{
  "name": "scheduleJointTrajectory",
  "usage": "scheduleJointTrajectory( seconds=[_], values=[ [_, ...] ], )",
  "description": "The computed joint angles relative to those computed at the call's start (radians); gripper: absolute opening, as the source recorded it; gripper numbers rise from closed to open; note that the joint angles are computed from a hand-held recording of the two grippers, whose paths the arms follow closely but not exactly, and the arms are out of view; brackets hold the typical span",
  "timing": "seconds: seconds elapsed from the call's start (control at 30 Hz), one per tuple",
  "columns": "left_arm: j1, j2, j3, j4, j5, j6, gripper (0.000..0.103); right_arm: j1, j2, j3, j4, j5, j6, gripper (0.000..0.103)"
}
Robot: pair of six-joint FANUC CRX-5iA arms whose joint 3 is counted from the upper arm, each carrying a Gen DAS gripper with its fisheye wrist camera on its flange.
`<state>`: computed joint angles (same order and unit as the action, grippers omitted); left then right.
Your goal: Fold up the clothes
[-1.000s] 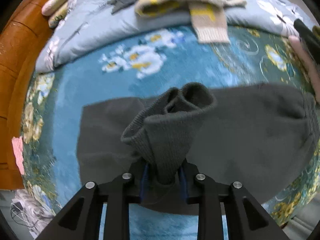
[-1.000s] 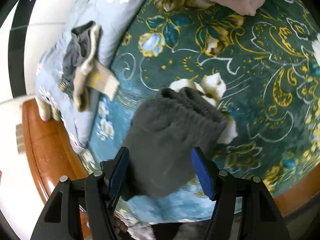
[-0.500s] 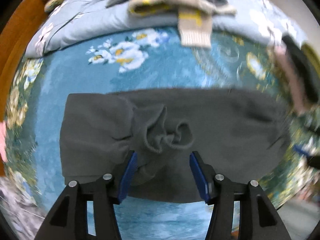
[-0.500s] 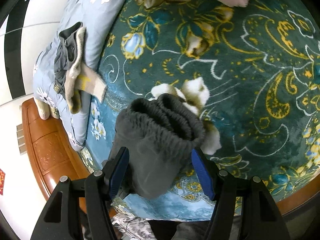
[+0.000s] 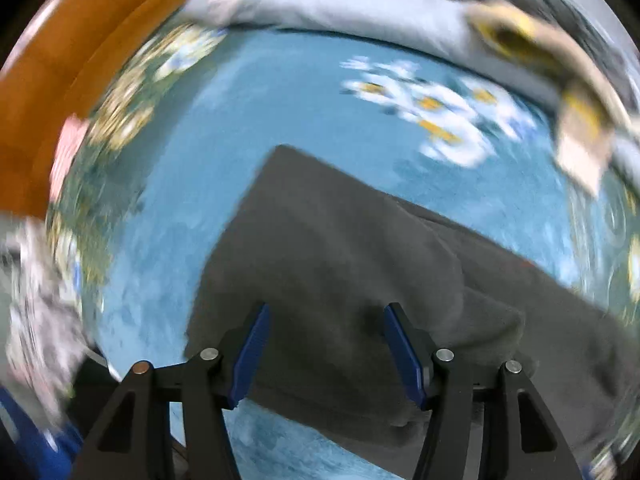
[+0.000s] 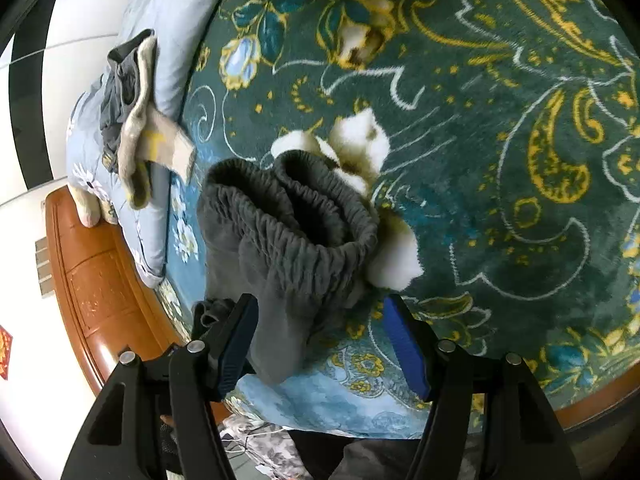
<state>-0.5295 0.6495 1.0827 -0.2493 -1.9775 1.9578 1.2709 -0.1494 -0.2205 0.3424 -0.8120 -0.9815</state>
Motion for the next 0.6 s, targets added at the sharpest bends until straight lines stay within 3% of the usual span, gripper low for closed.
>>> scheduleJointTrajectory(
  seconds=[0.2,0.33,0.47,0.57,0.6],
  values=[
    [-0.102,0.058,0.038,-0.063,-0.037,-0.189,0.06,-0.014,0.009,-0.016,-0.026,0.017,-0.009,0.066],
    [-0.078,0.086,0.055,-0.018,-0.063,-0.164,0.062,-0.018,0.012,-0.039,-0.004,0.036,-0.031,0.066],
    [-0.035,0.141,0.15,0.06,-0.131,-0.149,0.062,-0.015,0.012,-0.098,0.115,0.083,-0.166,0.066],
    [-0.009,0.106,0.123,0.112,-0.108,-0.108,0.062,-0.014,0.017,-0.134,0.205,0.111,-0.261,0.067],
    [-0.002,0.089,0.104,0.126,-0.1,-0.091,0.062,-0.011,0.019,-0.143,0.22,0.114,-0.29,0.071]
  ],
)
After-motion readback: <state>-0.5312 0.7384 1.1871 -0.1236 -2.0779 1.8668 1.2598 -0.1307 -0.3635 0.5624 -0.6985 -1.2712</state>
